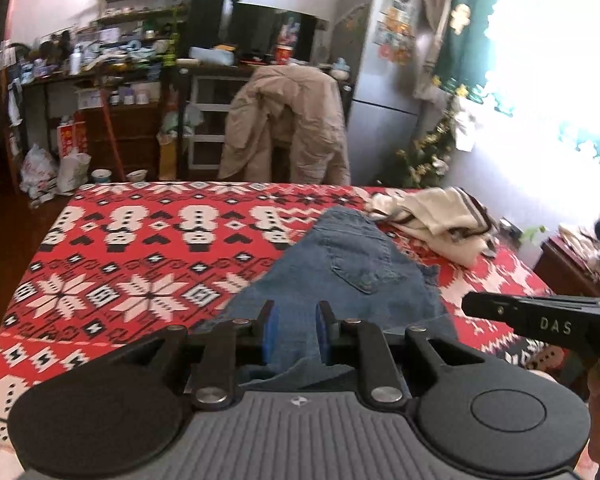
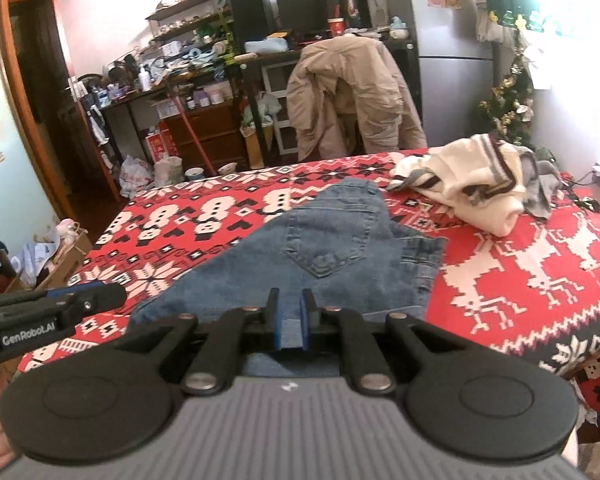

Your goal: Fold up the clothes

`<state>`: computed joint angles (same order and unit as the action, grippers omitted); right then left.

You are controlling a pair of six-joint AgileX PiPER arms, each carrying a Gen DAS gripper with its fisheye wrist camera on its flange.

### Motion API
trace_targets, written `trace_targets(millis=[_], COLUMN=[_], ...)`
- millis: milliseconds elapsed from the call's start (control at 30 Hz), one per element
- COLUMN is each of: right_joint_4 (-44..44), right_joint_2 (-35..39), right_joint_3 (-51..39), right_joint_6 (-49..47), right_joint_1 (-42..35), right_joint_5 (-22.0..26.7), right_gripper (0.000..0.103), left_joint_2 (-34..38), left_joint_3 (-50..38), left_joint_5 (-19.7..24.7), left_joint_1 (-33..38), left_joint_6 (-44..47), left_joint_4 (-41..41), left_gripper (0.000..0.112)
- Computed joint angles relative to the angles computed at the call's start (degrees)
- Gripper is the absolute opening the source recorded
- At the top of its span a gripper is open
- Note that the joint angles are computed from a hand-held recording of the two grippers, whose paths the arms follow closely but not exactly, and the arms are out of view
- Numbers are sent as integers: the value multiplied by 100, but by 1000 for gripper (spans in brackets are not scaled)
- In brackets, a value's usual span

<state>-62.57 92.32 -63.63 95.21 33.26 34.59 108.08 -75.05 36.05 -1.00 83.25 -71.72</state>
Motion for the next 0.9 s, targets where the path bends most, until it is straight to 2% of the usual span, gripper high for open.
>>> trace_targets(millis=[233, 400, 500, 600, 800, 900], right_joint_4=[-347, -687, -895, -1134, -1468, -1523], right_joint_2=[-291, -235, -43, 230, 826, 1094], right_joint_3=[697, 1038, 1089, 1061, 852, 680], right_joint_6=[486, 915, 1166, 1423, 1748, 1712], right_joint_1=[-430, -897, -1212, -1497, -1986, -2140], right_joint_5=[-201, -580, -876, -1170, -1738, -1925], right_gripper=[17, 23, 24, 25, 26, 30], left_joint_2=[238, 559, 839, 1062, 1531, 1749], left_joint_3=[-191, -499, -862, -1124, -1724, -2016], left_joint_5=[-4, -82, 67, -47, 6, 104], left_joint_1=[-569, -1006, -1164, -1355, -1520, -1552], left_joint_6=[-347, -727, -1147, -1499, -2296, -2648], left_joint_4=[407, 829, 1164, 1522, 2189, 2436], left_gripper=[20, 20, 21, 22, 22, 27])
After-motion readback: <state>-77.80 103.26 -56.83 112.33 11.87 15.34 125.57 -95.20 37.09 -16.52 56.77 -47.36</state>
